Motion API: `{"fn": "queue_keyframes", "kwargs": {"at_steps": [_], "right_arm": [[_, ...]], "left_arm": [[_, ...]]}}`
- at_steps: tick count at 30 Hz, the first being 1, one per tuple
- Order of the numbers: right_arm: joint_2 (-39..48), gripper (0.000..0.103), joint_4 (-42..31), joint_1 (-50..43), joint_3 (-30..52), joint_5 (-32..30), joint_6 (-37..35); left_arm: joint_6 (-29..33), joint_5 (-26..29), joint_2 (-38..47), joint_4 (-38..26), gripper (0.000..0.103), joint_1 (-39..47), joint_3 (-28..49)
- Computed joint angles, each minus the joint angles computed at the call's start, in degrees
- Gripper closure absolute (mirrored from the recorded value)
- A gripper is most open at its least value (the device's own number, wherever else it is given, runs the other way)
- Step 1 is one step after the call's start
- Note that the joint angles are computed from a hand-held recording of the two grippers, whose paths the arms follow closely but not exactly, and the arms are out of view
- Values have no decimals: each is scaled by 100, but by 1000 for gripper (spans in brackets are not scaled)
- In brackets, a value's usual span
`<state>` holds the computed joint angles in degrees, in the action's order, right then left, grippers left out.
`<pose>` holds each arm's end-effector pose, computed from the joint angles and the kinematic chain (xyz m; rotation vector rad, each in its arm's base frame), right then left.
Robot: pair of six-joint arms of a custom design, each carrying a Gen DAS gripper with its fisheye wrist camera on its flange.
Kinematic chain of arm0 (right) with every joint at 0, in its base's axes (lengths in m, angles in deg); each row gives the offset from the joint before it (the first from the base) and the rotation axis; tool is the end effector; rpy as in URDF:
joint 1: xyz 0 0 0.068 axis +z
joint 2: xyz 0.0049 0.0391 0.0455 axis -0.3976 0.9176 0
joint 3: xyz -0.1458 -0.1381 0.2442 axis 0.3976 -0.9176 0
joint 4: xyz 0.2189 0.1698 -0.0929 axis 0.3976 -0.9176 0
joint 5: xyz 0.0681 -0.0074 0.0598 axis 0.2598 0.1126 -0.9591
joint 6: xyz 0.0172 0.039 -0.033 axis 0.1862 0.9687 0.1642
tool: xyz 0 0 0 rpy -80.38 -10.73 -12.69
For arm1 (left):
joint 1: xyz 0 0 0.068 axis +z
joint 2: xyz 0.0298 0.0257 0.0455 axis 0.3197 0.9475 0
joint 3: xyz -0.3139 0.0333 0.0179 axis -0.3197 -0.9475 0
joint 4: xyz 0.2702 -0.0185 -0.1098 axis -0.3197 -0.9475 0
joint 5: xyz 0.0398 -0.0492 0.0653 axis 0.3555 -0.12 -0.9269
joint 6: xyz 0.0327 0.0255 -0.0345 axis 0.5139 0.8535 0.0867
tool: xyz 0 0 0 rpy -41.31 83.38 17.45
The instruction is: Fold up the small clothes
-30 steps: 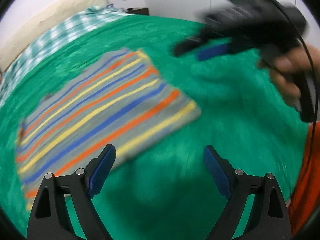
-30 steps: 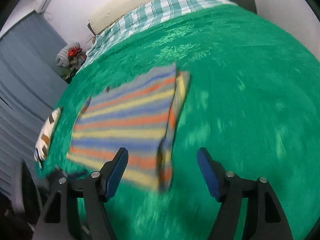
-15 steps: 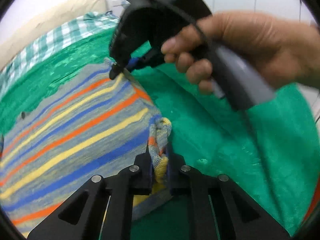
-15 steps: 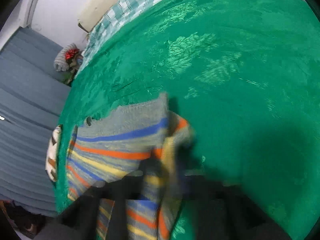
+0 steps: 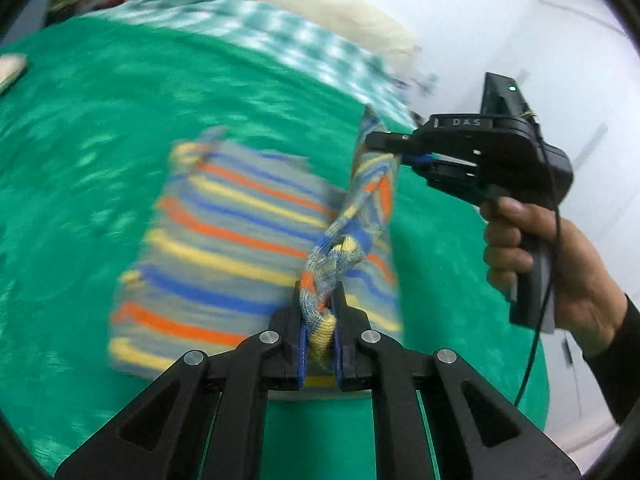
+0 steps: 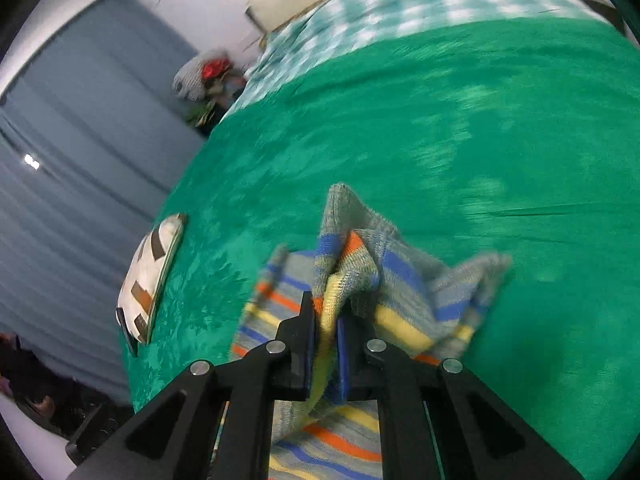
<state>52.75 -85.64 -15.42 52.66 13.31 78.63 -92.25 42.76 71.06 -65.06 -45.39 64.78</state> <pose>0.3969 0.0796 0.2239 -0.5585 2.5611 0.9815 0.1285 -0.2186 0.1943 -0.4808 2.2630 -0.5548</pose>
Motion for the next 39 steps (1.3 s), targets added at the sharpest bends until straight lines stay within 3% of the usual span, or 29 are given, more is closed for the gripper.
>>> {"fn": "queue_keyframes", "kwargs": {"at_steps": [5, 8, 10, 11, 12, 14, 15, 16, 18, 21, 23, 26, 27, 28, 30, 32, 35, 39], "right_arm": [[332, 94, 768, 1086, -45, 560, 867], [622, 90, 1193, 1388, -93, 642, 1417], [878, 82, 1587, 1395, -186, 109, 1958], [987, 71, 1917, 1333, -306, -382, 2342], [1049, 52, 2348, 1249, -467, -861, 2803], [1033, 39, 3626, 1034, -1001, -1595, 3965], [962, 39, 3994, 922, -1196, -1736, 4223], [860, 39, 3999, 806, -1284, -1791, 4139], [496, 39, 3312, 569, -1345, -1529, 3252], [-219, 39, 1989, 195, -1478, -867, 1360], [-702, 39, 1354, -19, -1708, -562, 322], [-1335, 42, 589, -358, -2169, -353, -986], [-1516, 44, 403, -454, -2331, -283, -1352], [-1676, 44, 295, -523, -2503, -236, -1627], [-1942, 49, 210, -552, -2840, -207, -1967], [-2148, 50, 270, -467, -3180, -261, -2059], [-2077, 50, 768, -246, -3629, -298, -1761], [-1767, 51, 1635, 116, -4090, 301, -1430]], "left_arm": [[-593, 136, -316, -30, 95, 95, -682], [-640, 306, -63, 233, 93, 276, -815], [-801, 410, -34, 182, 80, 310, -878], [-851, 415, -99, 149, 80, 344, -950], [-1053, 299, -240, 26, 77, 223, -1015], [-1185, 300, -431, -95, 57, 181, -1063], [-1454, 165, -559, -446, 40, 7, -1018], [-1621, 26, -641, -688, 34, -122, -980], [-1779, -225, -865, -933, 34, -357, -995], [-1427, -282, -1024, -756, 35, -351, -1041], [-803, -119, -934, -488, 40, -89, -969], [-243, 93, -528, -421, 52, 85, -727], [-27, 326, -314, -321, 61, 325, -639], [71, 553, -137, -230, 76, 480, -596], [155, 754, 133, -224, 98, 632, -524], [-15, 585, 209, -573, 100, 513, -411], [-456, 627, -186, -557, 101, 513, -801], [-98, 924, -531, -317, 98, 611, -1071]]}}
